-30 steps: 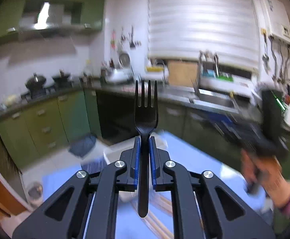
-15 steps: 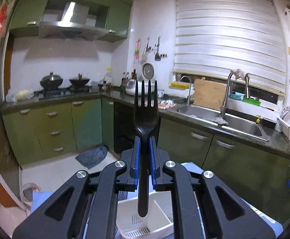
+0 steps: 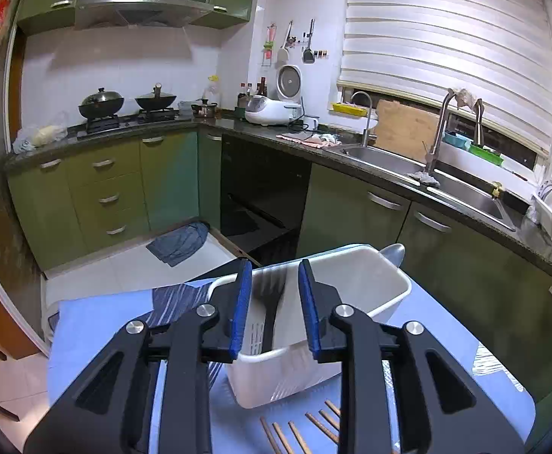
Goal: Organize utensils
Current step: 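Open the left gripper to drop the black fork into the caddy, then grasp one wooden chopstick with the left gripper while the right gripper grasps another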
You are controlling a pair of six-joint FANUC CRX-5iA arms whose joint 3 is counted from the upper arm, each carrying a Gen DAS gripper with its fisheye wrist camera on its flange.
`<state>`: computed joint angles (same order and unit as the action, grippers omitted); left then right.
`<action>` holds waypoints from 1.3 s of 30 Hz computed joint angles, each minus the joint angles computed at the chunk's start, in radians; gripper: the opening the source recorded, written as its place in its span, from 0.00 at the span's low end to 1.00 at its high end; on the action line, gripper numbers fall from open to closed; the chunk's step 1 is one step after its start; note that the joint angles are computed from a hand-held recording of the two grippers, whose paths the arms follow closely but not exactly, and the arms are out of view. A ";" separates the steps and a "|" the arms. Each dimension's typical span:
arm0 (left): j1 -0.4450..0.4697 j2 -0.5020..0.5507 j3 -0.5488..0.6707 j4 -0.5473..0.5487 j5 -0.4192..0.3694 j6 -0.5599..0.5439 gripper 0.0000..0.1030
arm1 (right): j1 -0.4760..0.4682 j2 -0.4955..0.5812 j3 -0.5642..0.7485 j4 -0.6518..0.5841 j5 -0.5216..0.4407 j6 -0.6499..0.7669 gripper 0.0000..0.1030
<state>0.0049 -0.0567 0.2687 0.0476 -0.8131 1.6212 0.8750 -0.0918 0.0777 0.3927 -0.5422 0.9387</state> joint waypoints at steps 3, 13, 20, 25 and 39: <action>0.004 -0.022 -0.001 0.018 -0.027 0.004 0.28 | 0.007 0.021 0.048 -0.031 -0.068 0.040 0.42; -0.035 -0.007 0.096 -0.080 -0.531 0.132 0.61 | -0.026 0.169 0.305 -0.280 -0.366 0.218 0.45; -0.003 0.065 0.062 0.003 -0.655 0.209 0.30 | -0.042 0.236 0.396 -0.385 -0.472 0.270 0.45; -0.026 0.118 0.098 0.009 -0.693 0.233 0.30 | -0.050 0.251 0.404 -0.396 -0.496 0.270 0.45; -0.065 0.213 0.200 -0.052 -0.791 0.259 0.18 | -0.072 0.236 0.379 -0.420 -0.489 0.273 0.45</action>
<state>-0.0601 0.1564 0.4683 -0.0039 -1.6042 1.8799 0.8034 0.1440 0.4565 -0.0274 -1.0312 1.2122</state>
